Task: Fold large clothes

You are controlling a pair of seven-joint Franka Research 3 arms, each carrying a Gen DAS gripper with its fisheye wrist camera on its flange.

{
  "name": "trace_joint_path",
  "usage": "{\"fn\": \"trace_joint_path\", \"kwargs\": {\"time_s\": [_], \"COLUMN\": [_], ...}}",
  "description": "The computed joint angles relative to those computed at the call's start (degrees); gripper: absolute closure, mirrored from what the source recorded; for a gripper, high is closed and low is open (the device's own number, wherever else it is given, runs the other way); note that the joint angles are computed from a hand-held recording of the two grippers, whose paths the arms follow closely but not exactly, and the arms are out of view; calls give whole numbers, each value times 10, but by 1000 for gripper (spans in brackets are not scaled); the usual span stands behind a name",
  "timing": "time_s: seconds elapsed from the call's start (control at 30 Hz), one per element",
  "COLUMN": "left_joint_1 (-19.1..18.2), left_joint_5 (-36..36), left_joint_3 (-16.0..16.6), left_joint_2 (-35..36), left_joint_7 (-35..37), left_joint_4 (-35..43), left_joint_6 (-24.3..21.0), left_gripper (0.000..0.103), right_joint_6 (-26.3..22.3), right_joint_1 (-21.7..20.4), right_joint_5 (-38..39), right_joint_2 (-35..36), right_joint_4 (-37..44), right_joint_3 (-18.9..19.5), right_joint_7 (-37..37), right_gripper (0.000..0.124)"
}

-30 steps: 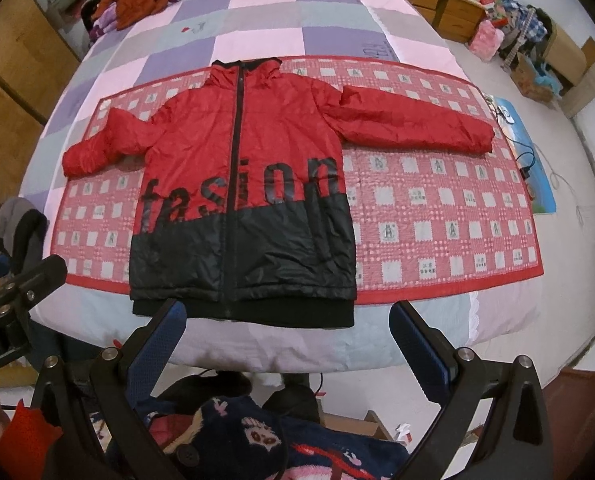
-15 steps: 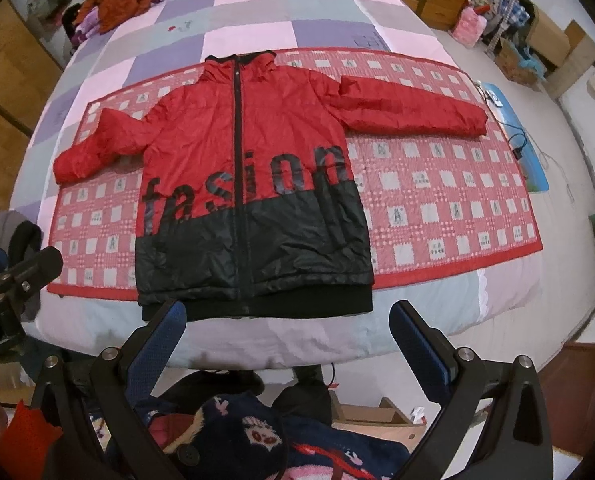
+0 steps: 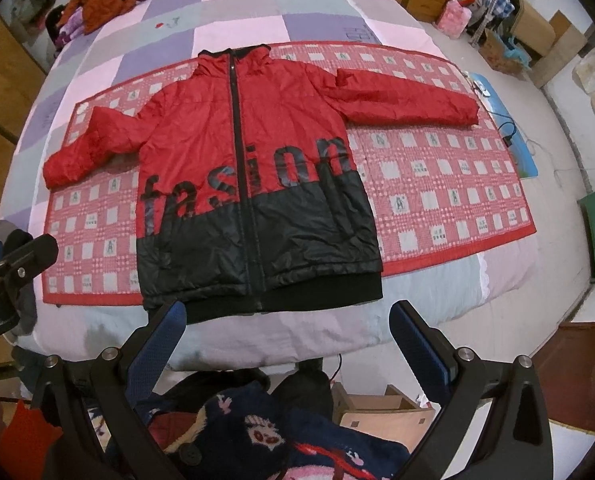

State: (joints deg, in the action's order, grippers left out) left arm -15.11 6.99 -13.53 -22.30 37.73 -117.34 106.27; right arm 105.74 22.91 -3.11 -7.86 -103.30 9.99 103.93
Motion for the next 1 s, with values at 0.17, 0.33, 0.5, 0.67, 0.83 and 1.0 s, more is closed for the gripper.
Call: {"fn": "trace_joint_path", "kwargs": {"time_s": [0.17,0.33,0.5,0.67,0.83,1.0], "left_joint_1": [3,8,7,-2,-15,-23], "left_joint_5": [2,17,28,37,50,64], "left_joint_3": [3,-4,-15,-23,-25,-22], "left_joint_2": [4,26,72,126,179,201], "left_joint_7": [2,-9,-41,-82,-120,-153], "left_joint_4": [4,31,75,127,175,184], "left_joint_6": [2,-4,-18,-30,-46,-45], "left_gripper": [1,1,1,1,1,1], "right_joint_6": [-5,-1,1,3,9,53], "right_joint_1": [2,-2,-13,-32,-49,-57], "right_joint_5": [-3,1,14,36,75,89], "right_joint_2": [9,24,42,65,90,101], "right_joint_4": [13,31,47,67,85,75], "right_joint_3": [1,-8,-23,-42,-54,-58], "right_joint_7": [2,-13,-64,-128,-206,-251], "right_gripper": [21,21,21,21,21,21]}}
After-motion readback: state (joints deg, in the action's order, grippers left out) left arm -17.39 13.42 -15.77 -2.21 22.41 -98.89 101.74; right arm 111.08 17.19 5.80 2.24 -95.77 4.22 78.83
